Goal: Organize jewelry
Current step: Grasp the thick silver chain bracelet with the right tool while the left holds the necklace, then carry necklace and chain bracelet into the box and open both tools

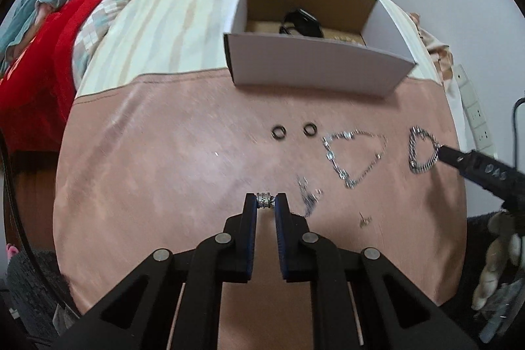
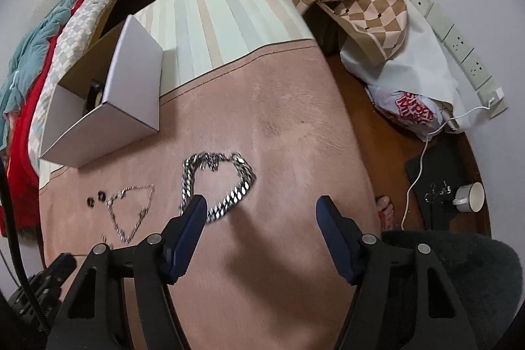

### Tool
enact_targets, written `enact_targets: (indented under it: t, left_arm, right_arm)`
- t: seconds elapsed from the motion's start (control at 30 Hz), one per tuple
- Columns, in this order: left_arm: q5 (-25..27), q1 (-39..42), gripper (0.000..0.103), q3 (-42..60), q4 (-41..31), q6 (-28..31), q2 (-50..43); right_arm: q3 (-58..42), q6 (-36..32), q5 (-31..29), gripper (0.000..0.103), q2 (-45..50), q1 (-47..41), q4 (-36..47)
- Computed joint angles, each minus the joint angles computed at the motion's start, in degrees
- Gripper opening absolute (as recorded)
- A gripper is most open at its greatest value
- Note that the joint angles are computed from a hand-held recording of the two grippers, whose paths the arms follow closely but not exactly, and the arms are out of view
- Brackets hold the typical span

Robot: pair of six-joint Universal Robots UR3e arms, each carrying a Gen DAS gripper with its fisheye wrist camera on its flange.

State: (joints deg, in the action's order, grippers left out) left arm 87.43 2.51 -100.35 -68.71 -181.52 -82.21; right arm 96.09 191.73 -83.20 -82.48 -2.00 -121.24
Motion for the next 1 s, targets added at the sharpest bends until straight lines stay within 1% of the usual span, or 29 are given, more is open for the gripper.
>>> enact_targets:
  t: [0.07,0.1,0.13,0.17,0.2,0.23,0.33,0.43,0.6,0.77,0.83,0.93,0.97,1.0]
  left_arm:
    - [0.2,-0.2,0.008,1.0,0.1,-0.2,-0.9]
    - [0.1,-0.1,0.008,1.1,0.2,-0.1,-1.2]
    - [0.0,-0.1,0.008,1.3,0.3,0.0,-1.4]
    - [-0.1,-0.2,0.008,1.3,0.4,0.0,-1.6]
    - [-0.2,-0.1,0.008,1.3,0.5,0.2,-1.8]
    - [-0.4,-0.3,0.008,1.4,0.4,0.2,-1.8]
    - [-1.2,-0.3,0.008,2.2,-0.6,0.2,-1.8]
    - [-2.9,1.0,0.008,4.1,-2.6,1.0,-0.8]
    - [-5.9,3.1,0.008,10.6,-6.0,2.3,-0.6]
    - [-9.0,4.7,0.008,20.4,-10.2,3.1,-2.7]
    - [-9.9,5.1,0.008,24.6,-11.7,3.5,-4.1]
    - [-11.6,5.7,0.008,33.7,-14.8,4.1,-7.7]
    - [-12.0,5.7,0.008,38.1,-16.1,4.3,-9.8]
    - [-12.1,5.6,0.008,40.9,-16.8,4.4,-11.1]
  right_arm:
    - [-2.5,0.7,-2.4,0.068,3.2,1.8,0.7]
    - [-3.0,0.4,-5.0,0.064,4.1,3.8,-1.0]
    - [-4.2,0.0,-7.5,0.057,5.4,5.5,-1.1]
    - [-4.4,-0.2,-9.7,0.040,6.1,6.9,-1.7]
    - [-4.2,-0.4,-11.1,0.027,6.5,8.0,-3.0]
    - [-4.3,-0.6,-11.3,0.009,6.9,8.4,-3.2]
    - [-3.2,-1.1,-7.7,0.009,6.4,7.2,-3.6]
    - [-0.2,-0.7,-4.0,0.008,3.2,6.0,-5.5]
    - [-0.5,-1.9,2.1,0.008,-2.0,4.3,-3.9]
    - [-8.7,-2.9,6.6,0.008,-2.9,3.6,2.1]
    - [-13.4,-3.2,7.9,0.008,-2.2,3.8,4.7]
    - [-23.4,-3.2,9.5,0.008,0.8,4.8,9.1]
    - [-26.3,-2.8,9.7,0.008,1.7,5.3,10.4]
    - [-31.1,-3.2,10.2,0.008,3.7,5.7,12.2]
